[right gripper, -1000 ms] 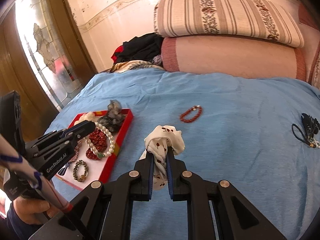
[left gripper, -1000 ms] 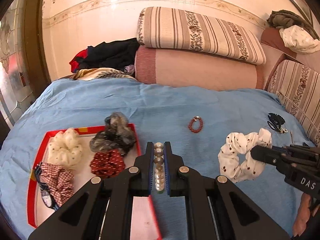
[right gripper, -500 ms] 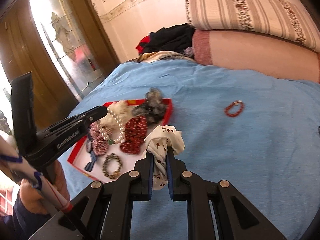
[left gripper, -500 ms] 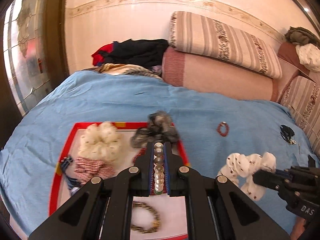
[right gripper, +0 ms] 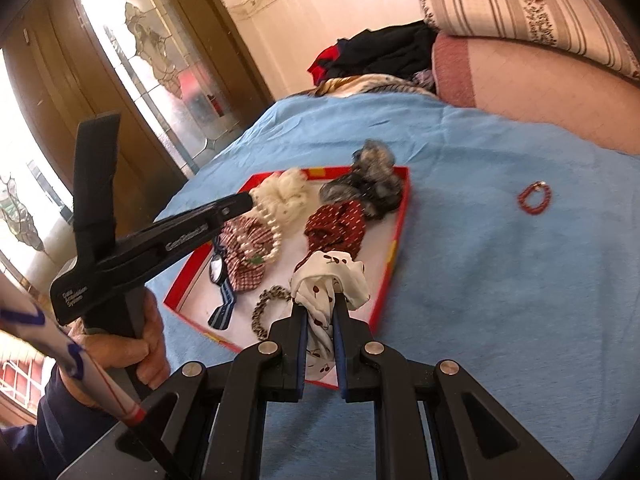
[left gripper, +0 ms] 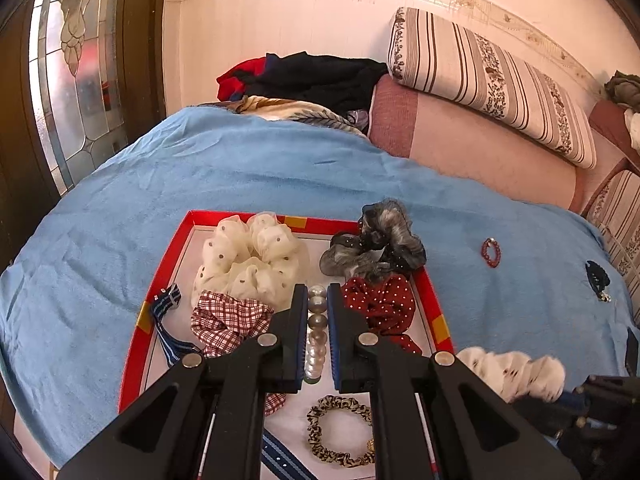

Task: Organize jewelry
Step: 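Lower the pearl bracelet and white scrunchie into the tray with both tools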

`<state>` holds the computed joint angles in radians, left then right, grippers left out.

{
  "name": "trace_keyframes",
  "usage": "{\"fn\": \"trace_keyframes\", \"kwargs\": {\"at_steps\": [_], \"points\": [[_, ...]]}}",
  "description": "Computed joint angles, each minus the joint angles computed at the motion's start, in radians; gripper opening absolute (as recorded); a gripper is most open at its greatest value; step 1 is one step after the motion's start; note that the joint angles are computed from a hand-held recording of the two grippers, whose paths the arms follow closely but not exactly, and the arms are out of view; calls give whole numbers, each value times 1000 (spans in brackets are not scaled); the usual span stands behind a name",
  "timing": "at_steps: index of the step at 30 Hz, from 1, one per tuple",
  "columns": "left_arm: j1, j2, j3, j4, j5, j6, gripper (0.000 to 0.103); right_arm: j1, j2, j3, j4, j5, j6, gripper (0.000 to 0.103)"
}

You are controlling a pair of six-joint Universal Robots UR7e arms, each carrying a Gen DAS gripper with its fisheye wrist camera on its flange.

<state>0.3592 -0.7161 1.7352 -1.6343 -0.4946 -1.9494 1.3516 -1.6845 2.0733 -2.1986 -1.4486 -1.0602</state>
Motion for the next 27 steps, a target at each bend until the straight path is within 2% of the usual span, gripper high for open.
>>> {"fn": "trace_keyframes", "kwargs": {"at_steps": [7, 27], "points": [[18, 11, 0, -33, -12, 29, 9, 11, 20, 32, -41, -43, -16, 13], [59, 22, -2, -60, -20, 52, 9, 28, 77, 69, -150, -94, -13, 13]]}}
